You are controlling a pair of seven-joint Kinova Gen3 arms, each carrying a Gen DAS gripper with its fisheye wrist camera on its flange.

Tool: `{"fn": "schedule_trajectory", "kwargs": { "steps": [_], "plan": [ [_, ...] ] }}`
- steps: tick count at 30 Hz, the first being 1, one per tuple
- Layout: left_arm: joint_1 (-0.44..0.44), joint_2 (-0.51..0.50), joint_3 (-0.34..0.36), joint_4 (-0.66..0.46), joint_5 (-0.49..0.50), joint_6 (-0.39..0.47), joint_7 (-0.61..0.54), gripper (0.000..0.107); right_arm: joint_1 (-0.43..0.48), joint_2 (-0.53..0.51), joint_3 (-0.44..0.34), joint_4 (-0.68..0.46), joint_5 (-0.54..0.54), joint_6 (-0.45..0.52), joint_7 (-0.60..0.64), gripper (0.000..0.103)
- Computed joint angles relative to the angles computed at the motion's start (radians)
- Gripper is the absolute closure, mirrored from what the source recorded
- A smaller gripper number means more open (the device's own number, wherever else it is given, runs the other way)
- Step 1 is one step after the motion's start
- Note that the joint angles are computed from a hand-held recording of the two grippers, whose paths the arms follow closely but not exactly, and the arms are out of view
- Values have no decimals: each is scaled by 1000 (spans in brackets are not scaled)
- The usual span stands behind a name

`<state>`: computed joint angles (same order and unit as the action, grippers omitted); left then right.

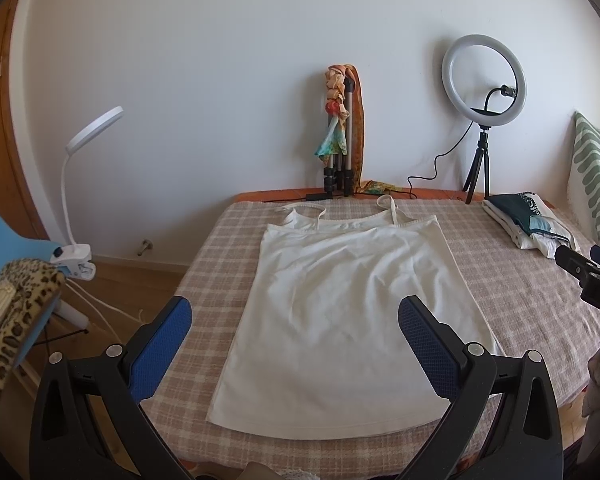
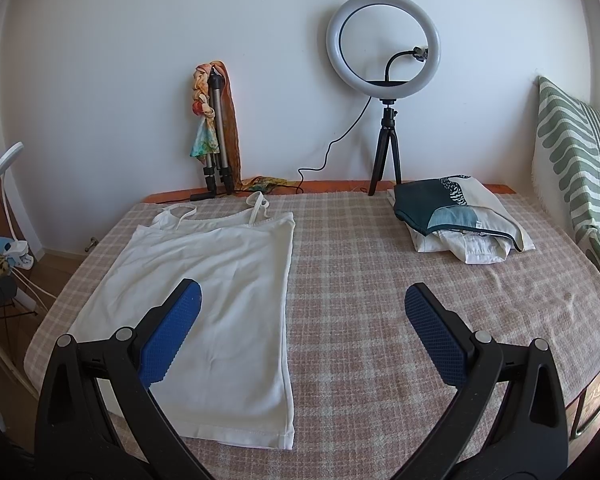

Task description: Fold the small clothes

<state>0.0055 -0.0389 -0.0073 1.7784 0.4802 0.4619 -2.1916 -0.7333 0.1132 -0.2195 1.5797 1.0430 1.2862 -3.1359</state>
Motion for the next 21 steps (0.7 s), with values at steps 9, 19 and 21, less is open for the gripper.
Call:
{"fn": "schedule_trajectory", "kwargs": {
  "steps": [9,19,21],
  "plan": [
    [-4,5,2,-6,-22,3,23,5,1,5,1,-16,-5,1,13,0],
    [-12,4,-4,0,-29,1,25,5,-18,33,16,-43,6,10,20,0],
    [-16,7,-6,0,-31,2,26,5,-23,37,19,-45,9,13,21,0]
  ]
}}
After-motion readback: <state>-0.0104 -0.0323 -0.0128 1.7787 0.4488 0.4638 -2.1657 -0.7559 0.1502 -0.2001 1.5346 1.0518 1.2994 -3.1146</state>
